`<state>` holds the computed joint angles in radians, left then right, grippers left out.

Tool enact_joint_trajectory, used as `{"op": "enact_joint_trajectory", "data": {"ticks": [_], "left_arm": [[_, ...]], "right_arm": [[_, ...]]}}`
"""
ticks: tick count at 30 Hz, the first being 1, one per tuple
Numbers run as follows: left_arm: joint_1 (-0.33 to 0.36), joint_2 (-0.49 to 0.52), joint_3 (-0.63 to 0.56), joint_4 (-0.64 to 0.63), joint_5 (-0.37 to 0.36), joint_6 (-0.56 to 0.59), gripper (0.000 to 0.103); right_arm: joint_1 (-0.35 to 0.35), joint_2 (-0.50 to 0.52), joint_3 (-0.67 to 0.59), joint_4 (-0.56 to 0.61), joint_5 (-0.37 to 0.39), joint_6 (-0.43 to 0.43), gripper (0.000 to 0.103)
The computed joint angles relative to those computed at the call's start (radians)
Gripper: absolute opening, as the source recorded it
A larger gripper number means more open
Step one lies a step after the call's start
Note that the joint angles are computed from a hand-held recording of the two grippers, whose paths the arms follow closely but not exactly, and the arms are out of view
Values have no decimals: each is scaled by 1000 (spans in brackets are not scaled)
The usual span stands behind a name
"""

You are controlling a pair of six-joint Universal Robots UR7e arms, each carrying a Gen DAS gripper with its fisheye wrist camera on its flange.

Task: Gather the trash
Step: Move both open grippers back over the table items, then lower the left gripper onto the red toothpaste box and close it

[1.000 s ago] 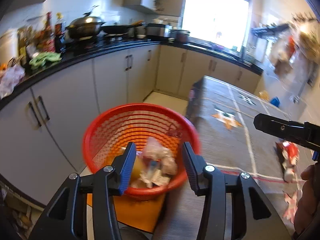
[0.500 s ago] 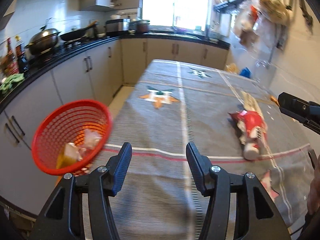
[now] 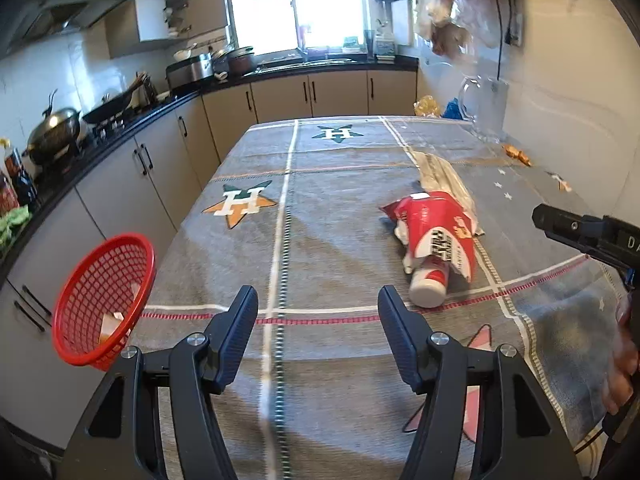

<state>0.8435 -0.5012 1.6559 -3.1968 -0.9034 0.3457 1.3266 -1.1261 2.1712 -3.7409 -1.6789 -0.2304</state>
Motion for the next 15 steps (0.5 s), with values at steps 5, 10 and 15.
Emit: {"op": "enact_joint_trajectory", "data": {"ticks": [5, 10, 15], "left_arm": [[-25, 24, 0, -16, 24, 27, 62], [-34, 42, -9, -26, 43, 48, 62], [-35, 44, -11, -22, 45, 48, 62]], "right_arm": [[-44, -2, 20, -11, 12, 10, 55], [-64, 0, 23, -19, 20, 16, 55], [-74, -3, 28, -21, 39, 17, 55]]}}
